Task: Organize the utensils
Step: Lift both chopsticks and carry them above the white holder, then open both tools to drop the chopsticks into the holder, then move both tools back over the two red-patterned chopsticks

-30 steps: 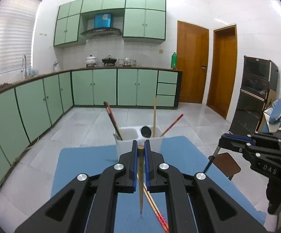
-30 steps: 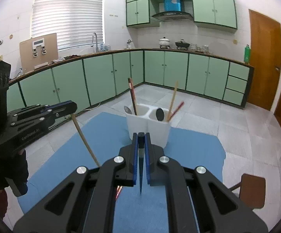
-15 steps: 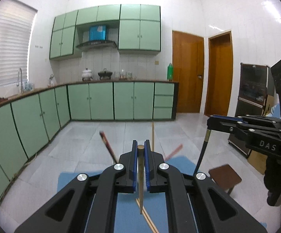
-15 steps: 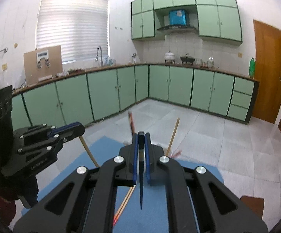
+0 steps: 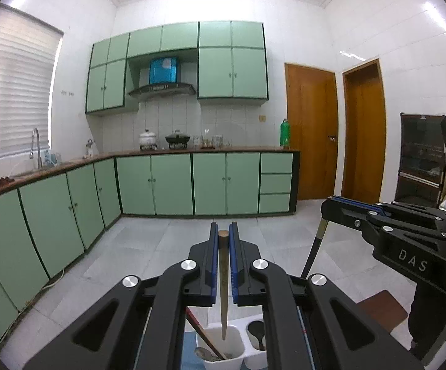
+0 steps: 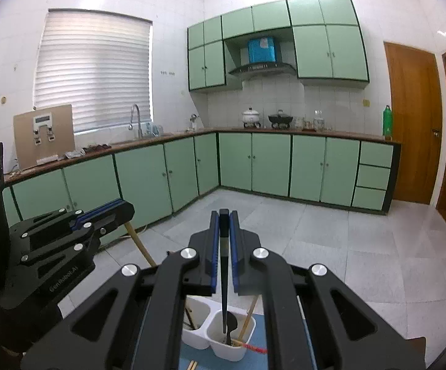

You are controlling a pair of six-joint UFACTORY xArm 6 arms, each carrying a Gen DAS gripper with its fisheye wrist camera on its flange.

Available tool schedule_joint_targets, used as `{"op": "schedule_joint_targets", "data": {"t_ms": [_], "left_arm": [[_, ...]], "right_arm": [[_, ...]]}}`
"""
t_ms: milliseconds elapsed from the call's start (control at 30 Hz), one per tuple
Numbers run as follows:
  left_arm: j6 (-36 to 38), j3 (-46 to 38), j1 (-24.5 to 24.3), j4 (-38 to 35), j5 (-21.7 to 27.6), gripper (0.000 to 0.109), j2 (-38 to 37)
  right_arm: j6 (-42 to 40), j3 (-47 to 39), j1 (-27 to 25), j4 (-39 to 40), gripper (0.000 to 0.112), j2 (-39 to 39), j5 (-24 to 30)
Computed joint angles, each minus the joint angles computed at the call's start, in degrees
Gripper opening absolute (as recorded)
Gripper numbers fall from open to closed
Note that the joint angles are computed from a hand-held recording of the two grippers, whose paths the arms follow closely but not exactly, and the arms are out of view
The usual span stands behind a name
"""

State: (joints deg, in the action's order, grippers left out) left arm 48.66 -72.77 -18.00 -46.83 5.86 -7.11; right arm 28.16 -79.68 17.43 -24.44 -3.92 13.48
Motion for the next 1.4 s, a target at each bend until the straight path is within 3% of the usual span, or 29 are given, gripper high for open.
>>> {"op": "schedule_joint_targets", "data": {"t_ms": [267, 467, 533, 600, 667, 767, 867, 1000, 1100, 1267, 1400], "left_arm": [[-4.9, -2.6, 1.7, 3.9, 1.8, 0.007, 7.6], [-9.4, -1.4, 2.9, 8.6, 4.7, 0.007, 9.4], [-8.3, -0.9, 3.2, 7.0, 5.3, 0.008, 9.1], [-6.9, 0.3, 3.4, 5.4, 5.6, 0.011, 7.7], [-4.6, 1.9, 3.4, 3.3, 5.3, 0.02, 5.6], [-2.6, 5.3, 3.4, 2.1, 3.5, 0.034, 1.8], [-0.9, 7.9, 3.7, 0.3, 3.5, 0.045, -1.6], [0.9, 14.5, 3.8, -2.2, 2.9, 0.051, -8.7], [3.2, 20.2, 3.7, -5.1, 2.6, 0.065, -14.5], [2.3, 29.5, 4.4, -5.5, 4.3, 0.079, -22.8], [-0.6, 36.9, 5.4, -3.3, 6.1, 0.083, -28.6]], "right_arm": [[-2.3, -1.3, -0.4, 3.0, 0.006, 5.5, 1.3], [-6.2, 1.1, 0.7, 7.5, 0.007, 6.1, 4.6], [-5.3, 2.4, 0.8, 6.6, 0.008, 5.5, 4.5], [-2.7, 4.2, 0.6, 4.7, 0.019, 3.8, 3.5], [0.8, 6.3, 0.3, 1.9, 0.031, 1.4, 2.4], [6.1, 10.6, -0.2, -3.9, 0.039, -3.3, 1.0], [12.2, 14.7, -0.5, -10.4, 0.057, -8.5, 1.1], [17.7, 21.3, 0.6, -15.7, 0.076, -15.9, 1.6], [22.2, 25.8, 2.0, -20.3, 0.09, -20.9, 1.8], [26.9, 34.1, 5.0, -22.2, 0.095, -28.8, 1.1], [33.1, 38.5, 8.0, -25.5, 0.097, -33.0, 3.3]]}}
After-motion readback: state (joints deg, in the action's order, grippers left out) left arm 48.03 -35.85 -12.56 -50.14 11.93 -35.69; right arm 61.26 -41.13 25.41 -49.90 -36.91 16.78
